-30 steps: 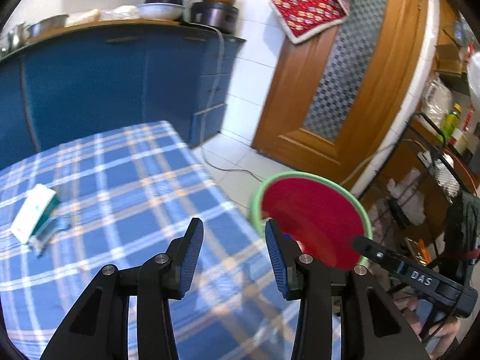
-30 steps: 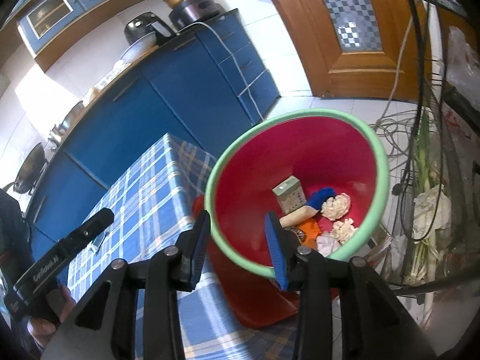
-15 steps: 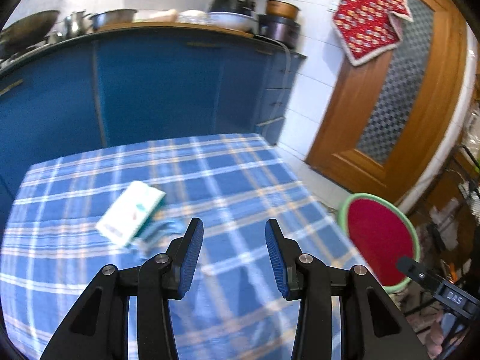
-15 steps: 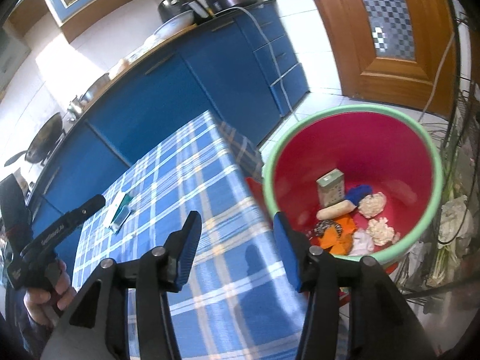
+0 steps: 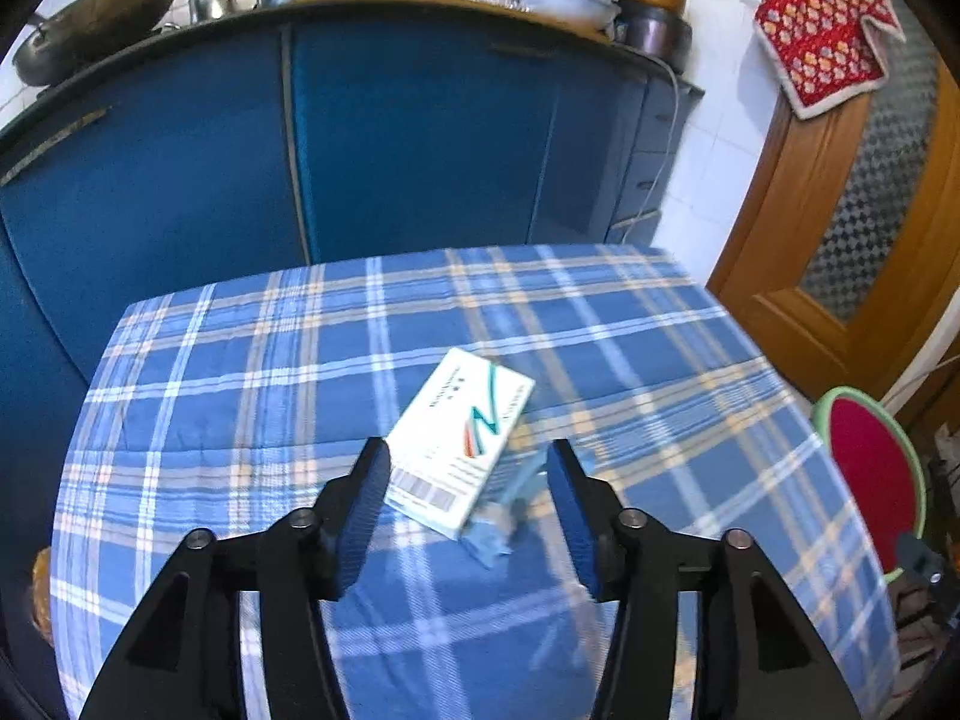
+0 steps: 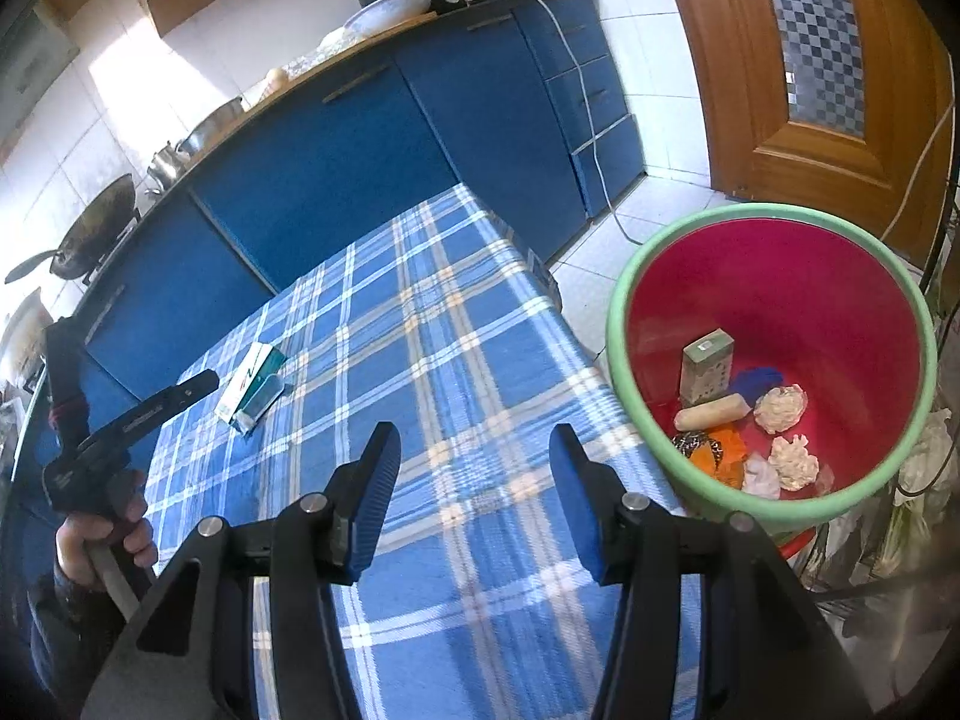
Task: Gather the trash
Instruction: 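Grasp the white medicine box with the left tool and lift it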
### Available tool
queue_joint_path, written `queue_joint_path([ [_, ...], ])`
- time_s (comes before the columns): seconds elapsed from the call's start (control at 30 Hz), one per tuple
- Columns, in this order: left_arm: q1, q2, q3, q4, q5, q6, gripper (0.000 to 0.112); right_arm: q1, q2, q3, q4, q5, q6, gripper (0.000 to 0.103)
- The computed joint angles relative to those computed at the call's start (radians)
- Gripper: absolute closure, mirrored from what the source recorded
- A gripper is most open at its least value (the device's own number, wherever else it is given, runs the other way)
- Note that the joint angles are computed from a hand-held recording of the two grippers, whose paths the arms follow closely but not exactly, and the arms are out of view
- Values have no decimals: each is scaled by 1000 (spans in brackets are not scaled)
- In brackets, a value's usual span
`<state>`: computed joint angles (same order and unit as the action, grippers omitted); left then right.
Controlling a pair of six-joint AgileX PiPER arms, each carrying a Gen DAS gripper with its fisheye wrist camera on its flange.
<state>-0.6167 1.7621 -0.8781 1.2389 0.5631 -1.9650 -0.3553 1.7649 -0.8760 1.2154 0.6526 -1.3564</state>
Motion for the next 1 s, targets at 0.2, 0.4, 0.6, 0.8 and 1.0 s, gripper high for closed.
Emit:
queue_joint_path([
  [0.2,74,48,-22,-35,-59,110,53,43,0,0,-14,-39,27,49],
  [0.4,124,63,-4,9,-131,90,53,83,5,-6,-32,-69,58,49],
  [0.6,143,86,-12,51,-186,71,50,116,17,-12,-46,-90,80,49],
  [0.8,140,129,-62,-25,-169,173,50,129,27,-21,-59,-97,99,49],
  [1.0,146,133,-39,66,-178,61,52,139,38,-28,-63,-101,103,49],
])
